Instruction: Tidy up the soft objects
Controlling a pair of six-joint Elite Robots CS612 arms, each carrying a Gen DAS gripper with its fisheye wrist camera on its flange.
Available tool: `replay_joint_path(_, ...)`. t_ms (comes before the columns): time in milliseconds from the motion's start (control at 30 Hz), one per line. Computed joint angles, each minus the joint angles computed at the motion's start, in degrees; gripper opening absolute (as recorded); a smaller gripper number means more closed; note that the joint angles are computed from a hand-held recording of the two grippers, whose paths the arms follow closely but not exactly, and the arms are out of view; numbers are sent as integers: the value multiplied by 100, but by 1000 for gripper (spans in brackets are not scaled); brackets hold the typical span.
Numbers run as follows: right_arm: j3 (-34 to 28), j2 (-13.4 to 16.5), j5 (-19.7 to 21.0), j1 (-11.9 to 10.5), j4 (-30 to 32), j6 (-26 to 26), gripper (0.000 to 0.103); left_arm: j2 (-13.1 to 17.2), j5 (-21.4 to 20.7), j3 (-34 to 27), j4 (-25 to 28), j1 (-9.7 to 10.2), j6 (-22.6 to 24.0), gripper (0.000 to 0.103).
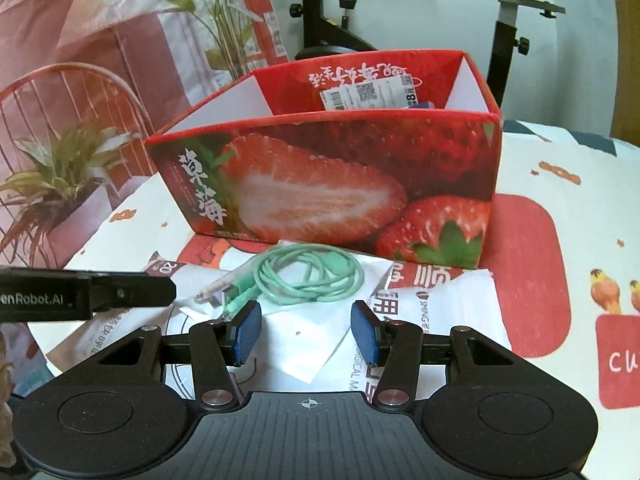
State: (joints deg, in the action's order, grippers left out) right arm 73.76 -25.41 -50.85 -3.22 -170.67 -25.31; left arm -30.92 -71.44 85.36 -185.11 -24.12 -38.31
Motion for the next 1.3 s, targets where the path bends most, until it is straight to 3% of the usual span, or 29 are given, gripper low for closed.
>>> replay_joint_path(600, -153, 98, 261, -66, 213, 12, 47, 157, -403, -273, 191, 146, -133, 32)
replay_joint_path(667, -177, 114, 288, -71, 227, 10, 45, 172, -450, -314, 233, 161, -139, 32)
replay_joint_path(833, -150, 127, 181, -49, 7, -93, 26, 171, -533, -360, 327, 186, -191, 32)
replay_joint_path(1167, -182, 165, 328, -76, 3, -187, 20, 270, -818, -667, 584, 254, -117, 32)
replay_joint_path(1300, -143, 145, 211, -71, -111, -204, 15, 382, -1026, -910, 722, 308, -138, 32)
